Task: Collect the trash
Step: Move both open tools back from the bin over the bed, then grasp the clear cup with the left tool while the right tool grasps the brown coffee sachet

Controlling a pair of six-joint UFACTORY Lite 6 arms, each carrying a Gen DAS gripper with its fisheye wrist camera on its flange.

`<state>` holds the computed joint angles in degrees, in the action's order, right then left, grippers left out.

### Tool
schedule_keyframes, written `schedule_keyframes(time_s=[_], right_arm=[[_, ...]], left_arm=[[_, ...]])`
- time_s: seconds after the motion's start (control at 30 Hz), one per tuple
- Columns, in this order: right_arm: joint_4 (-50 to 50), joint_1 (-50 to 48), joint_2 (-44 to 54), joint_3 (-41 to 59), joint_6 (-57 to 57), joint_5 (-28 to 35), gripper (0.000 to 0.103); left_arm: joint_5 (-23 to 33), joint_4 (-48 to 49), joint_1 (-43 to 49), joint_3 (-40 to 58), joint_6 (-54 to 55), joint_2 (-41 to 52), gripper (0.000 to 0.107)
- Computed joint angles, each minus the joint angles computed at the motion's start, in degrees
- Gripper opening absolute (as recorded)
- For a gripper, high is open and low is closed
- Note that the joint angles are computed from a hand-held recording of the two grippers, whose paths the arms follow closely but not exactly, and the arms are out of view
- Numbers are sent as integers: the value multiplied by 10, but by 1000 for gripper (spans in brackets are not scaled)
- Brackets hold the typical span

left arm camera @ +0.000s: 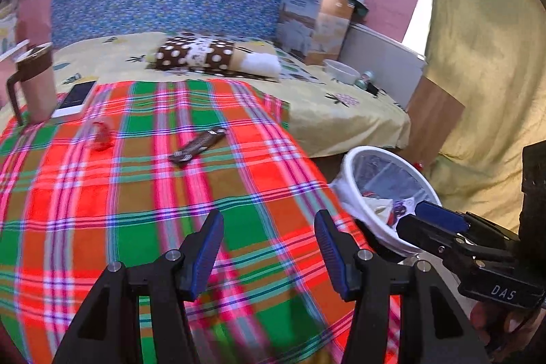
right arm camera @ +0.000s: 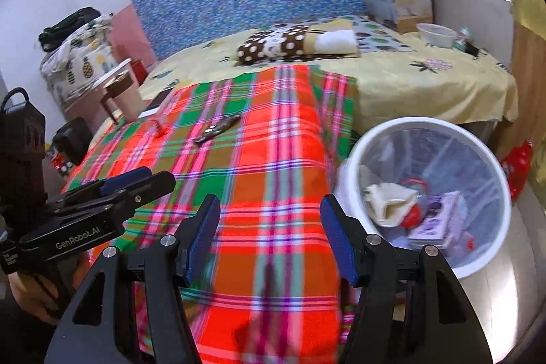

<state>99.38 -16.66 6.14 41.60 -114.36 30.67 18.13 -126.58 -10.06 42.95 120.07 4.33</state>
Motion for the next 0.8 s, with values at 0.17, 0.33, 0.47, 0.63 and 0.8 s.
schedule_keyframes(time_s=[0.17,0.33,0.47,0.63,0.8], right_arm=[[0,42,1,1,24,-13,63],[9,77,6,9,47,-26,63],[5,111,25,33,68,-43,63],[15,156,53,72,82,-74,63],[-4,189,103,133,116,-95,63]], left_arm=[[15,43,56,-25,-23,-24,55],[29,92,105,-33,-53,-32,55],[38,125,145,-32,-66,-33,55],[39,155,187,-3,-74,-9,55],[29,177,215,54,-79,44,55]])
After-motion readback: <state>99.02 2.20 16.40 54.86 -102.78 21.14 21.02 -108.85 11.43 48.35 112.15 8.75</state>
